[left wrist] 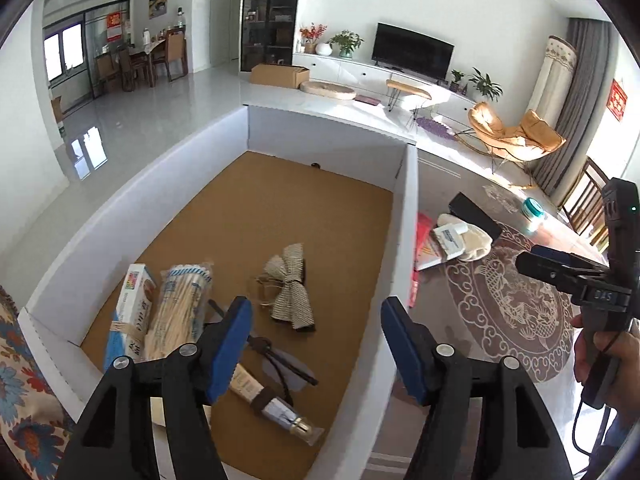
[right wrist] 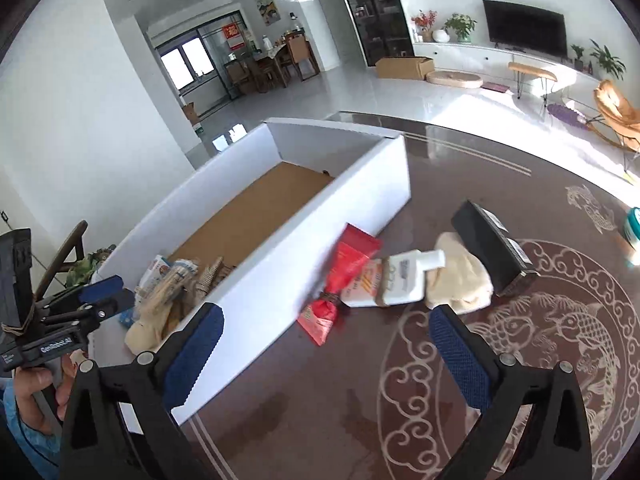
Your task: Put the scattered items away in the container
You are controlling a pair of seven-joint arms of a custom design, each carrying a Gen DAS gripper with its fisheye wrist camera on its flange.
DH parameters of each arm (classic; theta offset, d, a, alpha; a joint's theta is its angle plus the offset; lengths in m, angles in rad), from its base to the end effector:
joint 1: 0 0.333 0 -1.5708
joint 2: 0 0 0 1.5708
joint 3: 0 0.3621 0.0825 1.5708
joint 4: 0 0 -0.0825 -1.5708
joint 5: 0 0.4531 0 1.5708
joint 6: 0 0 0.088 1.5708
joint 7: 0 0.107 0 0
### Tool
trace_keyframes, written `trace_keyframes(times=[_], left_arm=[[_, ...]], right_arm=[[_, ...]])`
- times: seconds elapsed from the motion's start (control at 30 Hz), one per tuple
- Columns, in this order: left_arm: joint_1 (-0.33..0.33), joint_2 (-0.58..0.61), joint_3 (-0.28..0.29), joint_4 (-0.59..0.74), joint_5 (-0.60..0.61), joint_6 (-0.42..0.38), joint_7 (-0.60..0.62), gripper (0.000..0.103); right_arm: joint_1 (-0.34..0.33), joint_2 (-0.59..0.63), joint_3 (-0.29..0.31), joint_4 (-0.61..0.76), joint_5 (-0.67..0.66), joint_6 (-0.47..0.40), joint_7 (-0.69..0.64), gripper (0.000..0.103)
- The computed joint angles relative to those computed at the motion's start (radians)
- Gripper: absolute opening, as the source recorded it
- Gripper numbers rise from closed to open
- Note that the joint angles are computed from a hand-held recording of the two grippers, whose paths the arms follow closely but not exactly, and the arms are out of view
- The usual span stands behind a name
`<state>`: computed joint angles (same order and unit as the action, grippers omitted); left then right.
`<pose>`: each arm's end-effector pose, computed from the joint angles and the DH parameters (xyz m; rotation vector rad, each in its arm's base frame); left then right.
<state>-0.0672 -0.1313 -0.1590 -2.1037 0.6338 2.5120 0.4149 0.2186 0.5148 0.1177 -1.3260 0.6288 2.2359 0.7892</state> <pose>0.5964 -0.1460 0.5524 -2.1636 1.2733 -0.6054 0.7873 0.2697 0.5100 -2.2362 0.9166 0.0089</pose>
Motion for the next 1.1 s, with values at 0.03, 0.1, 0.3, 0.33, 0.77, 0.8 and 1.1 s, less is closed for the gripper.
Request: trace_keyframes(times=[0.03, 0.1, 0.3, 0.33, 0.77, 0.8, 1.1], left_arm=[[-0.014, 0.032, -0.009, 0.028, -0.006, 0.020, 0.034, 0.084], [-0.045, 0.123, -0.025, 0.106, -0.042, 0.036, 0.132, 0.085], [-0.113, 0.470, -0.057, 0.431, -0.164, -0.052, 0.415, 0.085], [-0.130, 0.504, -0.050, 0.462, -0.151, -0.053, 0.422, 0.085], [-0.198, 0.632, 0.030, 0.570, -0.053, 0.010, 0.299, 0.103], [-0.200, 0.635, 0.032, 0.575, -0.047, 0.003, 0.291, 0.103], [-0.205, 0.632, 0.033, 0.571, -0.022, -0.009, 0.242, 0.103]], right_arm=[[0.000, -0.004, -0.036, -0.024, -0.040, 0.026, 0.027, 0.103], [-0.002, -0.014, -0.099, -0.087, -0.125, 0.109, 0.072, 0.103], [-0.048, -0.022, -0.184, -0.213, -0.269, 0.293, 0.207, 0.103], [-0.058, -0.025, -0.182, -0.229, -0.269, 0.316, 0.219, 0.103], [-0.083, -0.035, -0.149, -0.291, -0.256, 0.436, 0.213, 0.103], [-0.083, -0.035, -0.149, -0.290, -0.255, 0.436, 0.213, 0.103], [-0.083, -0.035, -0.149, -0.291, -0.256, 0.436, 0.213, 0.103]])
